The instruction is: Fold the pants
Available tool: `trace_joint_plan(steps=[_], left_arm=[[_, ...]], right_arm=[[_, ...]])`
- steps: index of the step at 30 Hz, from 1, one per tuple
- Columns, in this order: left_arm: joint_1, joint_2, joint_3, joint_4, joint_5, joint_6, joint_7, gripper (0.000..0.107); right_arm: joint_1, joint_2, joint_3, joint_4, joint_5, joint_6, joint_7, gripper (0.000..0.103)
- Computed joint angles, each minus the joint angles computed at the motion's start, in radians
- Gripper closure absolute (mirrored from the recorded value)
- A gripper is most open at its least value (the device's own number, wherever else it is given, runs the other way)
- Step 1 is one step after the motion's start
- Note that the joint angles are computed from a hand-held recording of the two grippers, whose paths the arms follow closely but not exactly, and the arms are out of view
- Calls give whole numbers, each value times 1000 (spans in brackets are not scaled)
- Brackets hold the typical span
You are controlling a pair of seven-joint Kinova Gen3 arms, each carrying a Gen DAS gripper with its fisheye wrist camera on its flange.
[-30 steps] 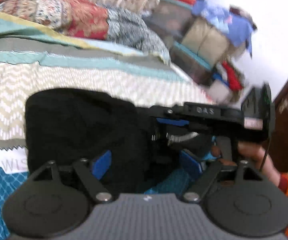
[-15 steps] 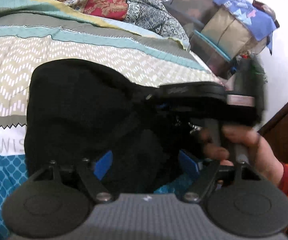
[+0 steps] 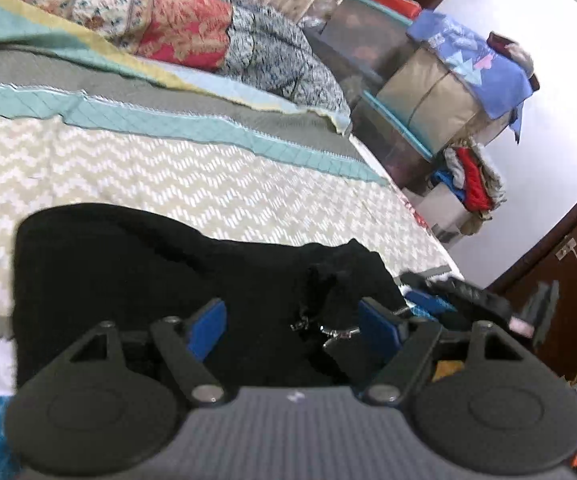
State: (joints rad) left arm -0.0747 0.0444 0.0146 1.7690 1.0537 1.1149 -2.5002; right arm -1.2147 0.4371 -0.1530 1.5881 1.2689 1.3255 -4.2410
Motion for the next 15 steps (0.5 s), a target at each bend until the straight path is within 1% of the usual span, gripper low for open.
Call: trace_joint_plan(steps=[2, 6, 9, 11, 12, 13, 14, 15], left_arm=[[29, 23, 24, -20, -32, -27, 39, 34], [70, 63, 59, -52, -93, -46, 126, 35], [85, 60, 74, -46, -103, -56, 141, 35], [93, 54, 78, -45, -112, -60, 144, 35], [96, 52, 78, -46, -117, -60, 148, 35], [100, 51, 79, -51, -124, -60, 159, 35], [102, 51, 79, -57, -129, -58, 170, 35], [104, 49, 80, -63, -129, -52, 177, 35]], right_arm=[[-3, -25, -9, 62, -19, -2, -74, 50], [-3, -53, -37, 161, 12, -21, -221, 41], [9, -54, -51, 204, 61, -47, -327, 39], [19, -54, -60, 220, 94, -67, -375, 39], [25, -57, -65, 232, 115, -83, -399, 41], [32, -68, -71, 244, 131, -97, -412, 46], [43, -80, -78, 265, 158, -127, -432, 66], [60, -93, -87, 281, 184, -167, -450, 72]])
